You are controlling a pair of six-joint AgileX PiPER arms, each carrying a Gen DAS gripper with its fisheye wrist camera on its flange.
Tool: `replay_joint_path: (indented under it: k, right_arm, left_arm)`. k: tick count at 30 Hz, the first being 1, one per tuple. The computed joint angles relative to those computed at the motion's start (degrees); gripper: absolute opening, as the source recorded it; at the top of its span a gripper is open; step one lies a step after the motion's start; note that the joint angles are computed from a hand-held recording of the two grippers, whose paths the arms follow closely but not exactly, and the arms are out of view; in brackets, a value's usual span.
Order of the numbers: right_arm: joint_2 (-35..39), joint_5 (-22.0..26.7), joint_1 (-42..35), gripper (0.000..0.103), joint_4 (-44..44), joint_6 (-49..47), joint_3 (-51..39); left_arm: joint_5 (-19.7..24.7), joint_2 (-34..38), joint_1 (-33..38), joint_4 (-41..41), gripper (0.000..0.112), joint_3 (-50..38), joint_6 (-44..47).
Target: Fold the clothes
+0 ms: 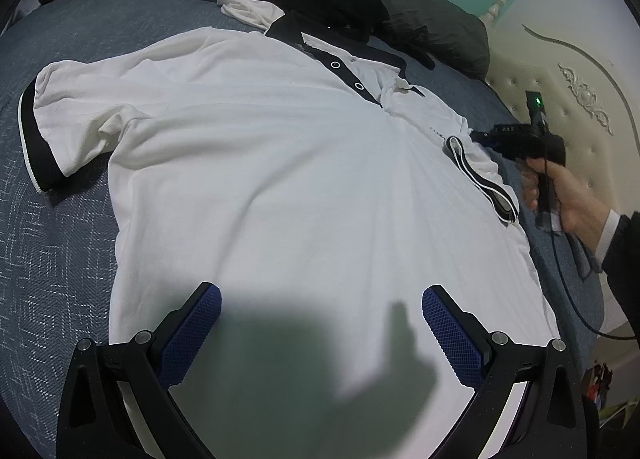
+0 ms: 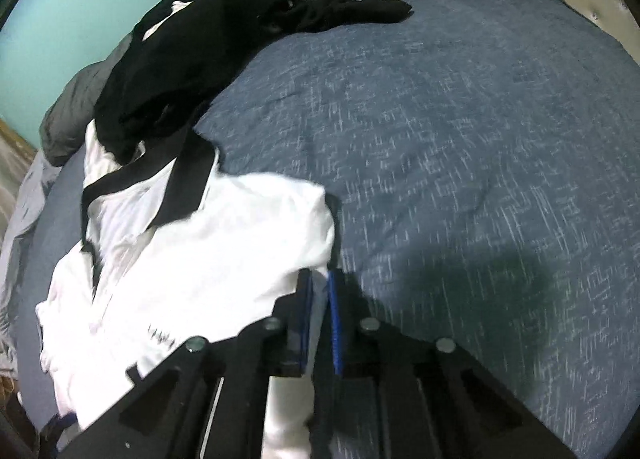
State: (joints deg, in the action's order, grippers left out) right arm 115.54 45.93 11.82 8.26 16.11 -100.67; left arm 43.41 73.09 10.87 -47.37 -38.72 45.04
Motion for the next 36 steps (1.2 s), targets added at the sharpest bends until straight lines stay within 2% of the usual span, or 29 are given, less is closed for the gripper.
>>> replay_joint_path:
  k: [4,8,18,24,29,32,36]
  right_arm:
    - [1.37,-0.39,-0.24,0.008,-0.42,2.94,-2.83]
    - [-1.27,-3.65,-2.19,0.008,3.06,2.19,0.30]
    - [5.39,2.69,-1.25,0.008,2.78,0.64,-8.25]
    - [8.70,2.34,-0.31,0.001,-2.12,4.06,-13.03]
    - [11.70,5.15,0.09,0.001,-4.37,3.96,-19.48]
    - [11.51,5.51,-0.37,0.001,-3.80,3.11,-20.16]
    - [7.63,3.31,-2.24,0.002,-2.37,3.37,-15.13]
  left_arm:
    - [0.46,0.20,0.41,-0.29,0.103,-0.09,0.59]
    - [0.50,0.28,0.45,-0.55,0.103,-0.06,0.72]
    - [-0.06,0.47,-0.03,-0.29,0.103,0.05,0.51]
    - [-0.21,0.69,-0.30,-0.48,0.103,0.15,0.72]
    - [0.00,0.66,-0.04,-0.70,0.103,0.30,1.09]
    - [-0.16,0.67,-0.27,-0.46,0.103,0.25,0.77]
    - [-0.36,0.50,-0.55,-0.24,0.103,0.48,0.65]
